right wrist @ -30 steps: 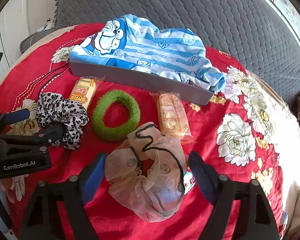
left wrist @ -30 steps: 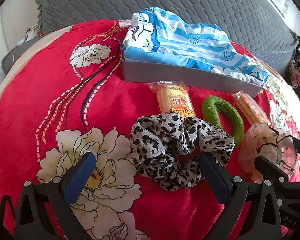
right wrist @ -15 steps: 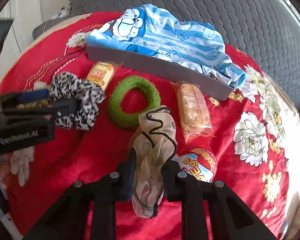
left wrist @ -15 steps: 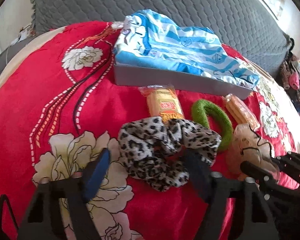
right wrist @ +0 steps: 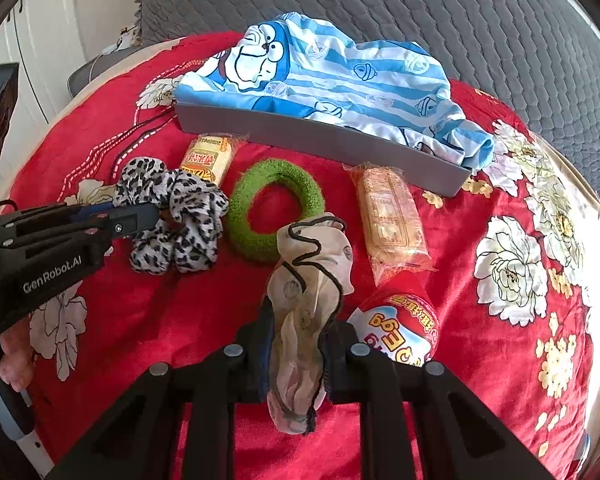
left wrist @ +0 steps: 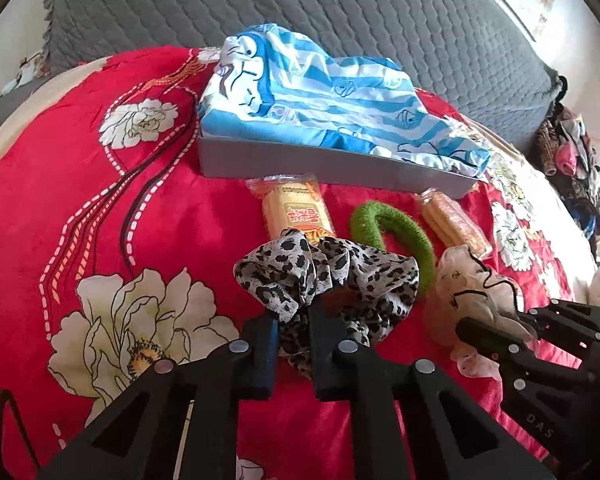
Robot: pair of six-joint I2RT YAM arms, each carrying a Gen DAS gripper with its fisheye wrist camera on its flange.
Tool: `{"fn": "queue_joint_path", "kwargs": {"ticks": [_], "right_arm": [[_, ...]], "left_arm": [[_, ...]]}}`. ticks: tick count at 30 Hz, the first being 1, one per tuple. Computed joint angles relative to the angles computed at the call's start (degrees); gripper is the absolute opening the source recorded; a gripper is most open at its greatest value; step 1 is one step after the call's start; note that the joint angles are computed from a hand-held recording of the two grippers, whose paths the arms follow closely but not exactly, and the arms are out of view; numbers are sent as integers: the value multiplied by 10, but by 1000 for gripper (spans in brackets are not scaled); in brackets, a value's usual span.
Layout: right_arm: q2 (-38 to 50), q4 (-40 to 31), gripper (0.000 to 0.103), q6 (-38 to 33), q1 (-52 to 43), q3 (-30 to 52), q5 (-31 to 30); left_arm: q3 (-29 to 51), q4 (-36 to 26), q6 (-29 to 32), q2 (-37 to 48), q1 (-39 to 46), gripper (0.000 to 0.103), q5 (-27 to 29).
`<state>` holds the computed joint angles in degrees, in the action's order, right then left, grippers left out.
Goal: Organize objects
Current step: 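Grasp the leopard scrunchie with the left tool while the right tool grasps the sheer scrunchie, then carry both scrunchies over the grey tray with the left and right tools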
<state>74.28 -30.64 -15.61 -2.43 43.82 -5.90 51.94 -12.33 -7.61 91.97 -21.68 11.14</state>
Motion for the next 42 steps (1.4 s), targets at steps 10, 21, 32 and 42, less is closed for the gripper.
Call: {"fn": "queue_joint_path", "kwargs": {"ticks": [10, 21, 32, 42], "right_arm": [[-21, -14, 16, -2, -12, 8, -28], [-53, -42, 16, 1, -44, 24, -81], [-88, -62, 16, -9, -49, 32, -90], [-112, -70, 16, -7, -49, 42, -98]], "left_arm": [[-10, 2, 5, -34, -11, 11, -9], [-15, -13, 5, -69, -14, 11, -22], [-16, -32, -4, -100, -29, 11, -42], [-12, -54, -13, -132, -38, 11, -56]]}}
